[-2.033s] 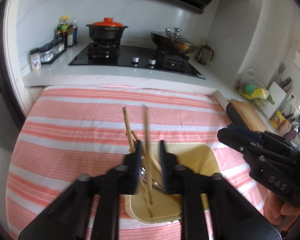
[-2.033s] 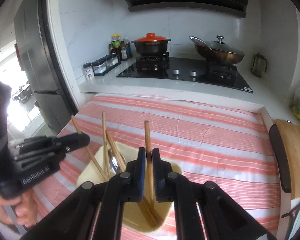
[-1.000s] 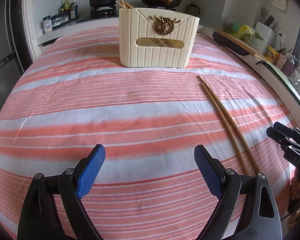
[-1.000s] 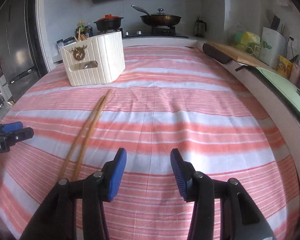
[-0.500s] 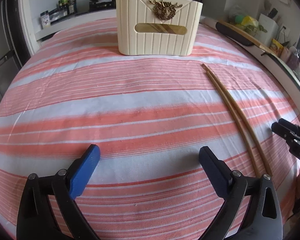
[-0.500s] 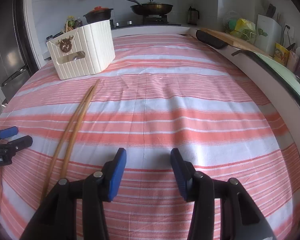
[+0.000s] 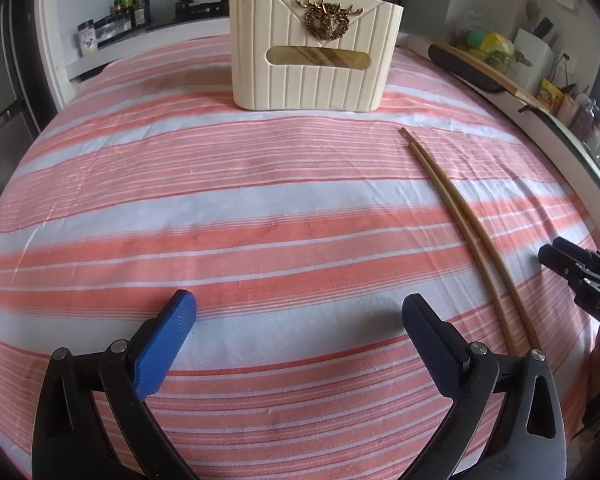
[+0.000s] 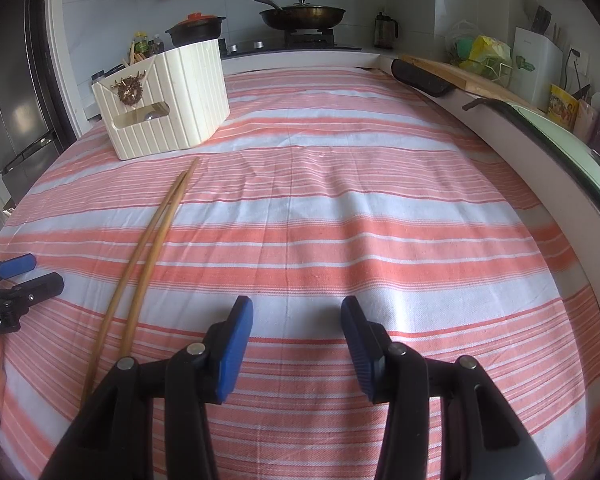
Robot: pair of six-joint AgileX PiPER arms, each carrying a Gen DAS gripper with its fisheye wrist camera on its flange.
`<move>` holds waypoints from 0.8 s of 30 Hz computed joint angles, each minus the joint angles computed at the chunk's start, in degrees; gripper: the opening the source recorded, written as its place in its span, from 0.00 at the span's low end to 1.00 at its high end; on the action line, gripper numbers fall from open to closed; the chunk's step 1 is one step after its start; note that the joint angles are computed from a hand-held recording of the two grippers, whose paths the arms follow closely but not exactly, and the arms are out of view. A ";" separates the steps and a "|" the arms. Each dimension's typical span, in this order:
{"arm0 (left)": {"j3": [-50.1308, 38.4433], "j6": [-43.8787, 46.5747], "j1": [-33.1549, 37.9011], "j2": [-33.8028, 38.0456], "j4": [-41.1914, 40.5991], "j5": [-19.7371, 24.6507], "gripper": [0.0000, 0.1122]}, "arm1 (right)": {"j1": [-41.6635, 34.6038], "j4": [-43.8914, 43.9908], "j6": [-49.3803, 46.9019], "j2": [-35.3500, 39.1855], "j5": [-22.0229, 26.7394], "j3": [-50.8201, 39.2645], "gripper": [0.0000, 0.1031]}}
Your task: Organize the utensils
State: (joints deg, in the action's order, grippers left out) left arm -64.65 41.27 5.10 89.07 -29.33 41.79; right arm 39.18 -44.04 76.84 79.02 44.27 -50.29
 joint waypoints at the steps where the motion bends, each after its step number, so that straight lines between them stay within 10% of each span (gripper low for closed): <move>1: 0.00 0.00 0.00 0.00 0.00 0.00 0.91 | 0.00 -0.01 -0.03 -0.03 0.04 0.01 0.45; 11: 0.08 -0.59 -0.37 -0.04 0.21 -0.24 0.91 | 2.61 8.71 -13.34 1.32 -3.88 -7.05 0.41; 24: -1.28 2.28 2.23 -0.74 -5.44 4.95 0.91 | 1.36 15.52 -20.82 8.64 -5.69 -11.15 0.07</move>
